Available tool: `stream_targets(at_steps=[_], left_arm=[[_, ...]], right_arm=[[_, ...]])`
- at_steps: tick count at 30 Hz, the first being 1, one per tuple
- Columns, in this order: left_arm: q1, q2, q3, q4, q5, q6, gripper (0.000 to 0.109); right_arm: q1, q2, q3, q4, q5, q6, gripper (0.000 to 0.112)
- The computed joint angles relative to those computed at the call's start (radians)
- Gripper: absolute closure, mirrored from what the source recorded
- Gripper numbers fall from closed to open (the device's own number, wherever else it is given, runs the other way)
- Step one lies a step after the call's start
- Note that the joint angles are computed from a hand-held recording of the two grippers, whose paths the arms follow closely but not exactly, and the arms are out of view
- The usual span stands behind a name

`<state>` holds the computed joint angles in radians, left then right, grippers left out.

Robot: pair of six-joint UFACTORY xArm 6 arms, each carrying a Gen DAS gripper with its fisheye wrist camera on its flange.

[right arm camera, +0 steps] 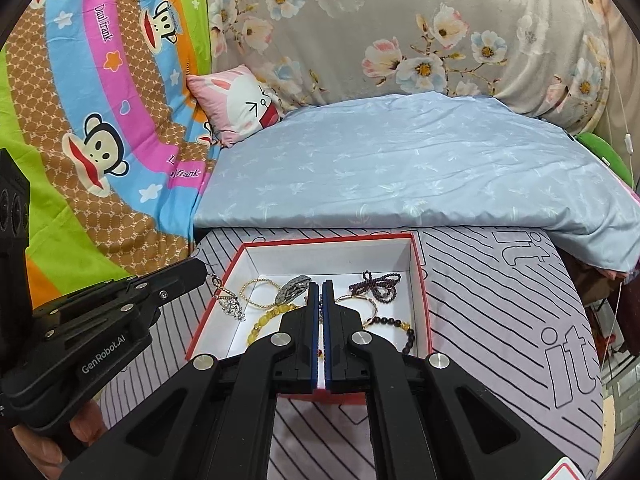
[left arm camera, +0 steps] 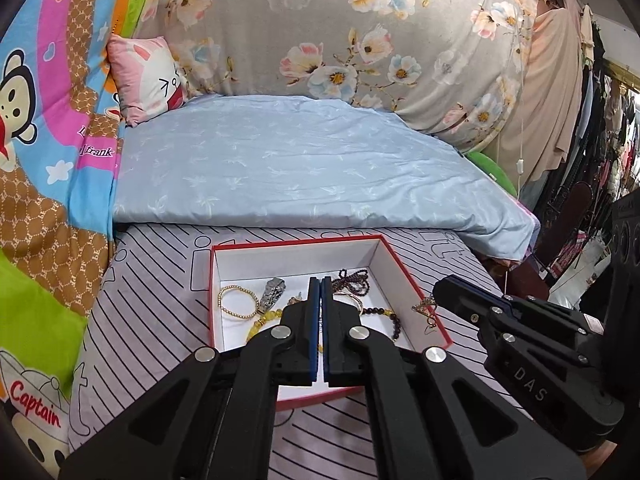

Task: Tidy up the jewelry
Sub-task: 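Carry both pendants into the red box and open both grippers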

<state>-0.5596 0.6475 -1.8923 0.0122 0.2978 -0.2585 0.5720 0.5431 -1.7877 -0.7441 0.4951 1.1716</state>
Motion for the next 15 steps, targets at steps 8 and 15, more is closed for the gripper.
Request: stream_targets(at_steps=[8,15], left_arm=[[0.011,0.126,-0.176,0.008,0.077,0.0,0.109],[0.02,0.238,-0.337,-0.005,0.146,0.009,0.109]], right_arm=[[-0.024,0.085,-0.086,0.084,-0.003,-0.072,0.111],[-0.041,0.143,-0.143,0.133,0.007,-0.11,0.111]])
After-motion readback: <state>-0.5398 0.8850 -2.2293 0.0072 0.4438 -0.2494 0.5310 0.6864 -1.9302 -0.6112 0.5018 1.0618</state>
